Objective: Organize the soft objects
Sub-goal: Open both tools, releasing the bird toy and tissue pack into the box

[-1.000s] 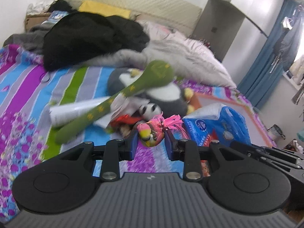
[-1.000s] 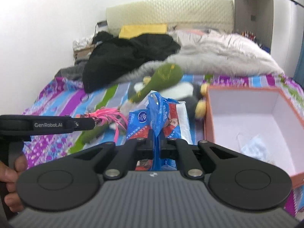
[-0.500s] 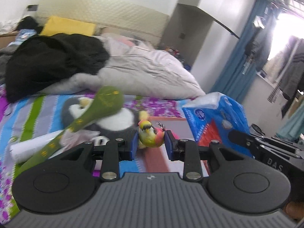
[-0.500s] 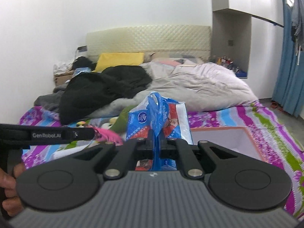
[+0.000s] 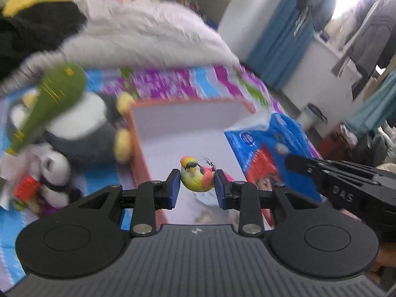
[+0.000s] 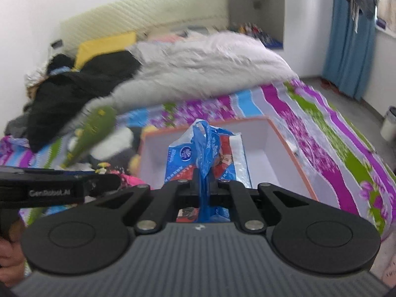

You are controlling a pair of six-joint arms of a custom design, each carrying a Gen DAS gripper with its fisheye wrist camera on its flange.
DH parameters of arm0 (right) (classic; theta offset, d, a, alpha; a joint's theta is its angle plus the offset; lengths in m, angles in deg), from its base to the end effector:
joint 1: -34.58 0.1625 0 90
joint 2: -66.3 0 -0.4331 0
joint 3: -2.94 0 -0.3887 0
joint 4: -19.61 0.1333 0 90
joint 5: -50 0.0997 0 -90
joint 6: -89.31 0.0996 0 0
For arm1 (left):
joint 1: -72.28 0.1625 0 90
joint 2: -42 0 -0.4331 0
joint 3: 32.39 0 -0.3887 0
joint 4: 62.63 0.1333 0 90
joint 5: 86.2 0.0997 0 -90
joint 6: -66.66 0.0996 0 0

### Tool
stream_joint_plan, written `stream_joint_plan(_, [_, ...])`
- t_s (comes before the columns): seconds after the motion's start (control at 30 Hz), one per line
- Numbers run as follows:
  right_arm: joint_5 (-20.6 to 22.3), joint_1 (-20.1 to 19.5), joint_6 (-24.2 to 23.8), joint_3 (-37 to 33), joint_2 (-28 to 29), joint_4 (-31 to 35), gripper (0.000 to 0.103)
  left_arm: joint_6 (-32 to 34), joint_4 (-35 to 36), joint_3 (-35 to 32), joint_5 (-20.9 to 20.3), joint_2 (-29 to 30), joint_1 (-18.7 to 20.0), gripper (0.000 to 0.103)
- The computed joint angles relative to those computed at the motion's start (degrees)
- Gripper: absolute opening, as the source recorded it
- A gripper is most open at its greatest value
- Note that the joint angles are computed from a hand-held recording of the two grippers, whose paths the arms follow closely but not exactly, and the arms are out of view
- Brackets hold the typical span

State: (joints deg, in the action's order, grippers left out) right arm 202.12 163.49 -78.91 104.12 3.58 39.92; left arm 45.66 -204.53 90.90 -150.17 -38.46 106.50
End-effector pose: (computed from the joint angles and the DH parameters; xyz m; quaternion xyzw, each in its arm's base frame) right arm 0.3127 -0.3153 0.2142 0.0585 -0.8346 0.4211 0.3504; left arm -0.2886 -0.4103 0.2527 0.2733 0.9322 -0.1998 0.1281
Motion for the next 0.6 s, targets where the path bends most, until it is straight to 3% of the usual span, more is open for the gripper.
stream_joint_plan(0.17, [0.25,-4.75,3.0,1.69,0.42,2.24,0.008,-0.71,-0.14,-0.51,-1.61,4.54,1.34,0.035])
stream_joint_plan(0.33, [-2.23,-8.65,4.82,4.3,-0.59,1.26,0.008,-0.07,0.72,-1.11,-1.87,7.93,2.06,0.035])
stream_joint_plan(0.6, [-3.82,-9.86,5.08,6.13,-1.7,0.65,0.009,0.62,1.11,-2.1,-1.87,9.84,2.58,0.037])
